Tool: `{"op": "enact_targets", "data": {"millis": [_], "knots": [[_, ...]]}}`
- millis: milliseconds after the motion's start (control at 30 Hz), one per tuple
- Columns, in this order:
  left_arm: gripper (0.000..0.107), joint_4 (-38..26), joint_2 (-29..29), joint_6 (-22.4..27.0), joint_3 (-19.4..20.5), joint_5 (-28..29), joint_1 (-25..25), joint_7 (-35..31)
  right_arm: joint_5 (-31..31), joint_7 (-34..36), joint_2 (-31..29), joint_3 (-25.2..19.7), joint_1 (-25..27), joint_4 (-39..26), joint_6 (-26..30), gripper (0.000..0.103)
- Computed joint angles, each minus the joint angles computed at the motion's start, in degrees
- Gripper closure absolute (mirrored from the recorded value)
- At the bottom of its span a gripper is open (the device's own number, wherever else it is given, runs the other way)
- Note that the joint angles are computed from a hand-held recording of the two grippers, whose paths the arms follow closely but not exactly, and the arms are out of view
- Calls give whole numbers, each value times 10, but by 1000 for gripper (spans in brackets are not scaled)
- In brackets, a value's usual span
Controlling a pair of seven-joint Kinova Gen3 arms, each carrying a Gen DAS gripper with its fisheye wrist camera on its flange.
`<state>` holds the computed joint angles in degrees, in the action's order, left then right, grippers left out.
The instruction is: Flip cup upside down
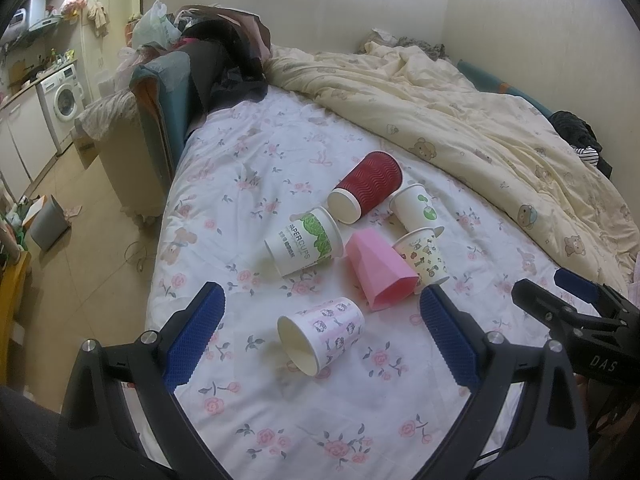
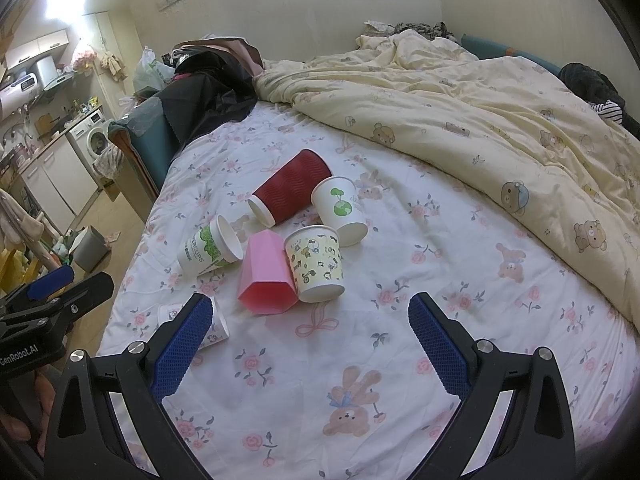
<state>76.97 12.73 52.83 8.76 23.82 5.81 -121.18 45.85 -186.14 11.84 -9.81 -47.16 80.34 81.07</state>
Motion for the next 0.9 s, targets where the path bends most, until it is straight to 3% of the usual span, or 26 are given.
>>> {"op": "enact_targets", "data": {"millis": [733, 900], "knots": [[11, 8, 0, -6, -2, 2, -4, -5, -6, -6, 1, 0, -1, 2, -5, 2], [11, 6, 2, -9, -9, -34, 9, 28, -18, -11, -2, -1, 3, 10, -17, 2]]}}
